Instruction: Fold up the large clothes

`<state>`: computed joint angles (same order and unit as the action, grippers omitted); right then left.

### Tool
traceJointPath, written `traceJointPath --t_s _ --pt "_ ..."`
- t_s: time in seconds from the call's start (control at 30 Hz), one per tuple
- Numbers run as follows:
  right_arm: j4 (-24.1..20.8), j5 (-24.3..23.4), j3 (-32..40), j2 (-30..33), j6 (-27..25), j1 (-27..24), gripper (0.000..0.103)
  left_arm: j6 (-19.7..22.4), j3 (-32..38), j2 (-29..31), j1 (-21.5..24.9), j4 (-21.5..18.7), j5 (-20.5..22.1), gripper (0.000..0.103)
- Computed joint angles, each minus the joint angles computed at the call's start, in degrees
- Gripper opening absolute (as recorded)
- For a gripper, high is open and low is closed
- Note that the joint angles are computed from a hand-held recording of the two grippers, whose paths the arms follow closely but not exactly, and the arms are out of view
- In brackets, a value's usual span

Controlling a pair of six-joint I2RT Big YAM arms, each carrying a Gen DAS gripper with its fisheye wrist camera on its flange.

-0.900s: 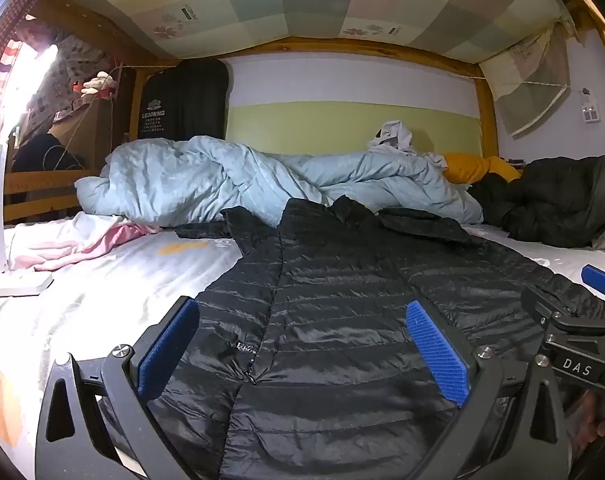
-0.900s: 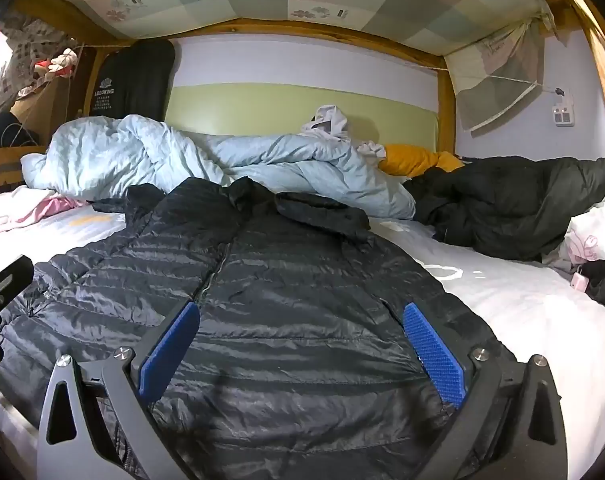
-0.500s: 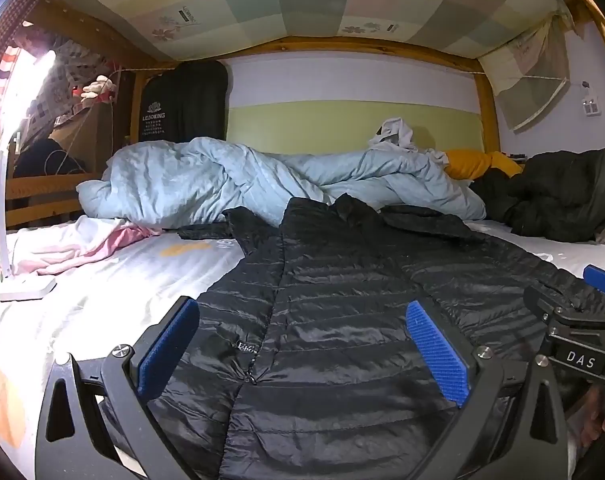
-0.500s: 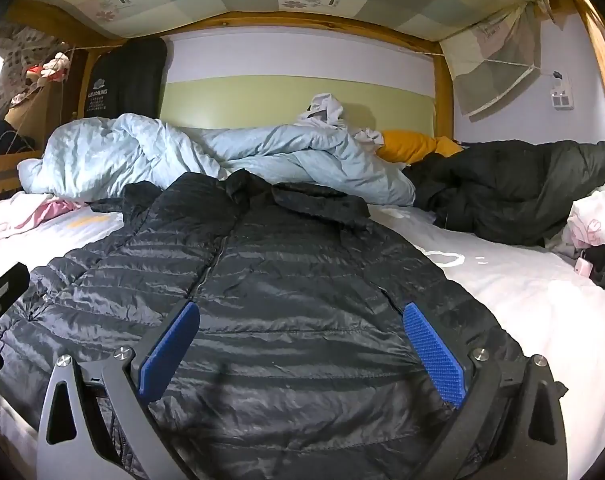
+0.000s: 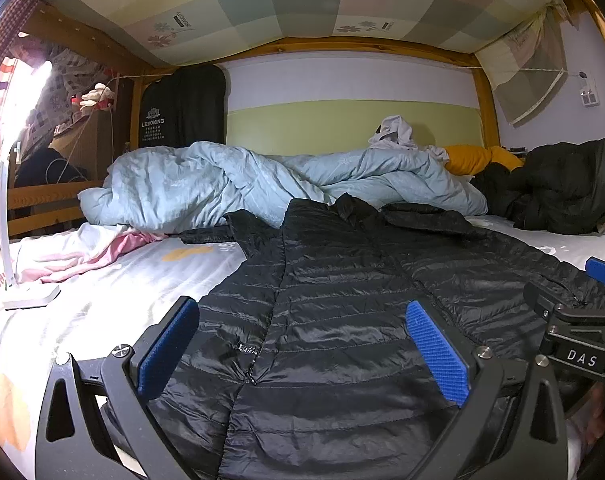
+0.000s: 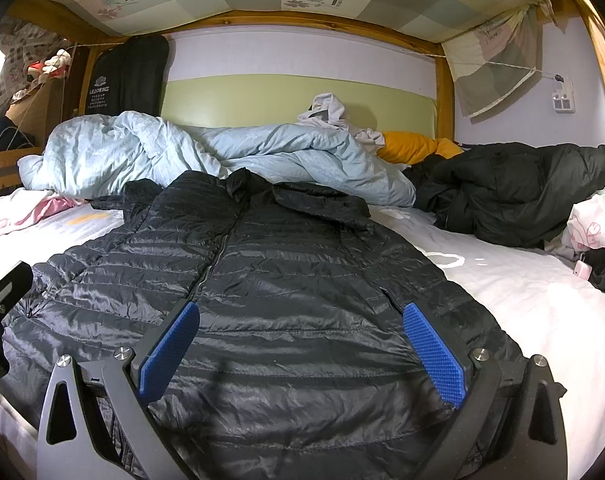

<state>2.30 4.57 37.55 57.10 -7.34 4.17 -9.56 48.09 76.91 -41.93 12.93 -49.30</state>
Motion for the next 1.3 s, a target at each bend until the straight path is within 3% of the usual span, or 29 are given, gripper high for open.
traceJointPath --t_s 1.3 --pt "0.18 -0.13 -0.18 -0.31 -0.47 -0.1 0.103 1.22 -0.58 -0.73 -0.17 0.64 -0.89 0.103"
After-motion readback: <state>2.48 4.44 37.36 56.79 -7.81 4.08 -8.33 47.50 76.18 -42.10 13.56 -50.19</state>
